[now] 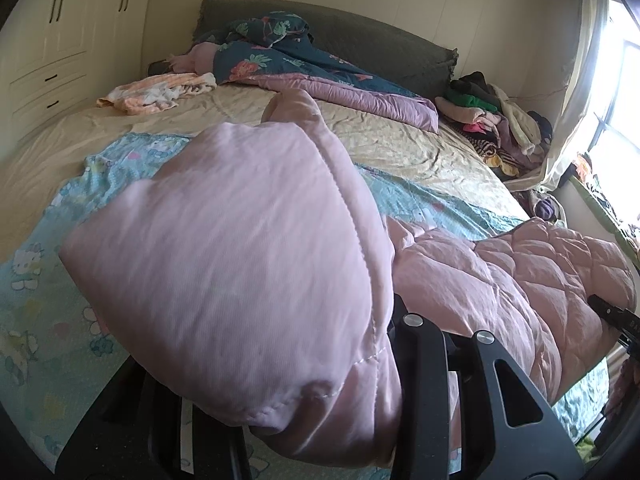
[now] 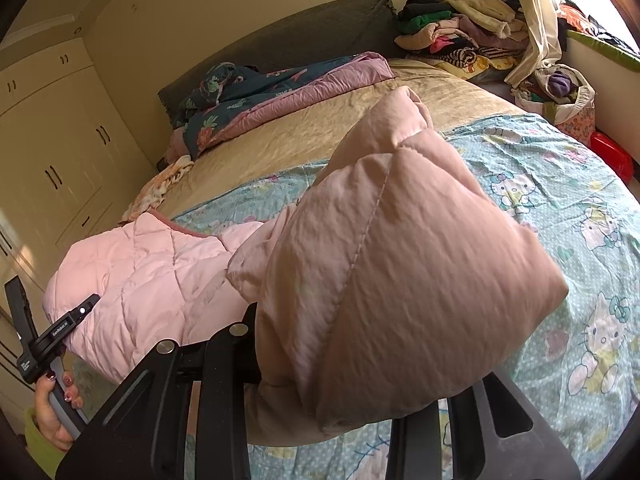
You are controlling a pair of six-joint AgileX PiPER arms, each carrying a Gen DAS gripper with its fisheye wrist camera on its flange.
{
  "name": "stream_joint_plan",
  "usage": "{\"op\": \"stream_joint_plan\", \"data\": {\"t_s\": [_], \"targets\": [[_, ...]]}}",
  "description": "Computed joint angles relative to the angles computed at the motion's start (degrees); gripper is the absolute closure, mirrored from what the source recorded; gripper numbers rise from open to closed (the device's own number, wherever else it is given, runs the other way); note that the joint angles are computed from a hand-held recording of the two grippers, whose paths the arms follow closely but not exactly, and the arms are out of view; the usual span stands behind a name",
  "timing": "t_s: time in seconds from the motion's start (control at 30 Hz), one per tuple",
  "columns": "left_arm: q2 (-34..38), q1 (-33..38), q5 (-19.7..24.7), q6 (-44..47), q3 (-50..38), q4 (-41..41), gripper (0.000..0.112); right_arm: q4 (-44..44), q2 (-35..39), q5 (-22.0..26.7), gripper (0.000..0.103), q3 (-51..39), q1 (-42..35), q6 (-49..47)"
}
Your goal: Fold large clothes
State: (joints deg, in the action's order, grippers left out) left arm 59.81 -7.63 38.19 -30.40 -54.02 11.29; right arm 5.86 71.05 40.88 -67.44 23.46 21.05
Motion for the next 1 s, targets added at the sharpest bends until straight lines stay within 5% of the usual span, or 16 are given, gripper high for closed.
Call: {"op": "stream_joint_plan", "data": {"t_s": [0.57, 1.0], "targets": [[-8.4, 4.5, -0.3, 7.9, 7.8, -7.5, 0.081, -7.8, -6.8, -1.0, 0.074, 6.5, 5.6, 8.8], [-11.2, 5.9, -1.5, 8.1, 15.2, -8.0, 0.077, -5.3, -10.1, -3.8, 0.072, 14.8, 3.9, 10.2]]}}
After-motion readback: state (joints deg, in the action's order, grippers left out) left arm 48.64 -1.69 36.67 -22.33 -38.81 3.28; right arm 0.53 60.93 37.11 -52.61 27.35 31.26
